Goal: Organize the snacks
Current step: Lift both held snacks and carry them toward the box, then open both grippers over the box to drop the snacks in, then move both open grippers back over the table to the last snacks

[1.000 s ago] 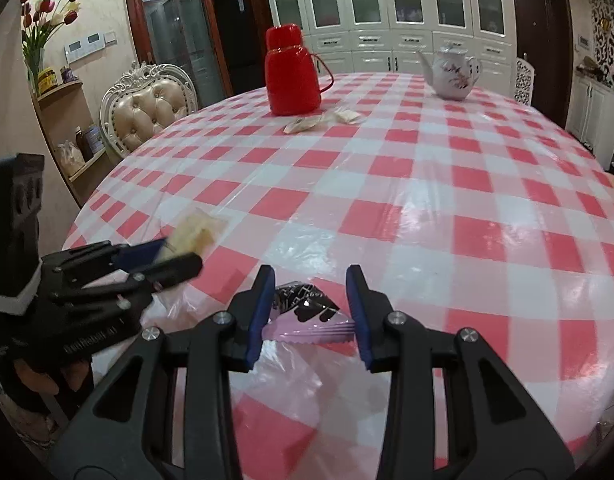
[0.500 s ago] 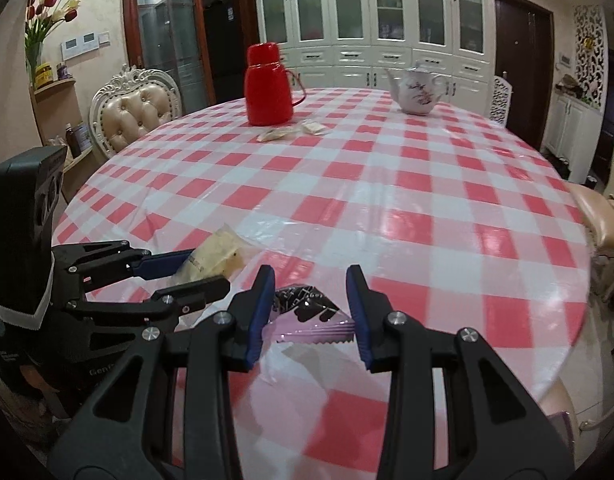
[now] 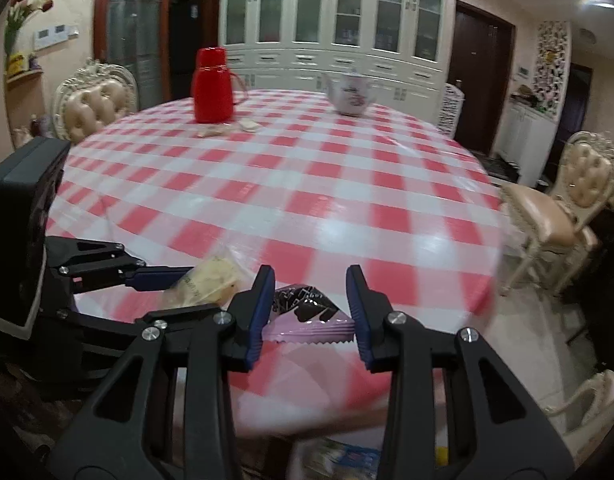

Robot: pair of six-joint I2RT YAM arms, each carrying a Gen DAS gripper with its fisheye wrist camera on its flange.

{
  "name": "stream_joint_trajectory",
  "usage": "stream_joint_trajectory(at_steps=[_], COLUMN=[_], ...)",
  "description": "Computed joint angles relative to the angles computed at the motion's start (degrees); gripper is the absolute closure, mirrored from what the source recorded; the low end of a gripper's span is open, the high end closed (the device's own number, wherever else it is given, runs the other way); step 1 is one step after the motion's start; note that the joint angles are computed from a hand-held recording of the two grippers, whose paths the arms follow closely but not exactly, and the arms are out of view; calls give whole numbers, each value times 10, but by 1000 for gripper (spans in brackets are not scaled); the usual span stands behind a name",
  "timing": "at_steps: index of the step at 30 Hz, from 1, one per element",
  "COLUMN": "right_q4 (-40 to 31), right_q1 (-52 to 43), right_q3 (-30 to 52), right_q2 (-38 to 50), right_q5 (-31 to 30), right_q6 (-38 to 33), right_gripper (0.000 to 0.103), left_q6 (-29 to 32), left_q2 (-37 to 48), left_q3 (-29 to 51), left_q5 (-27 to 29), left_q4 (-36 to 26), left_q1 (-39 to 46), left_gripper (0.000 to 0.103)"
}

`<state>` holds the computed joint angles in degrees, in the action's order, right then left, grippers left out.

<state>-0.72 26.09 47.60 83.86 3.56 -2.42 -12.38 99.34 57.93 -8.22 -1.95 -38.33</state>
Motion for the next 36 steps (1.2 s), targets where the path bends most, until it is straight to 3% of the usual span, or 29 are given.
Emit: stream_joint_trajectory(at_steps=[11, 16, 19, 20, 21, 24, 27, 31, 36], right_q4=[-91, -146, -176, -169, -168, -164, -140, -78, -26], right_q1=[-158, -234, -275, -287, -300, -345, -344, -266, -155], right_q3=[-37, -24, -32, -39, -39, -29, -20, 7, 122], right_q2=[-78, -60, -40, -36, -35, -41, -49, -21, 115], right_q5=[23, 12, 15, 26, 20, -33, -67, -63, -67], right_q6=[-98, -203, -285, -303, -304, -272, -222, -123, -69], right_gripper=[62, 62, 61, 60, 56, 35, 33, 30, 28], left_q6=[45, 64, 85, 86, 85, 71, 61, 51, 49], left_q2=[115, 162, 186, 190, 191, 171, 135, 121, 122], left_q3=[147, 189, 202, 202, 201, 176, 150, 153, 179], left_q5=[51, 142, 220, 225, 220, 216, 214, 199, 134], left_q4=[-44, -60, -70, -71, -69, -38, -16, -11, -49], left_q1=[-96, -123, -122, -123, -123, -112, -82, -18, 105], left_gripper=[68, 68, 63, 49, 33, 29, 29, 26, 25])
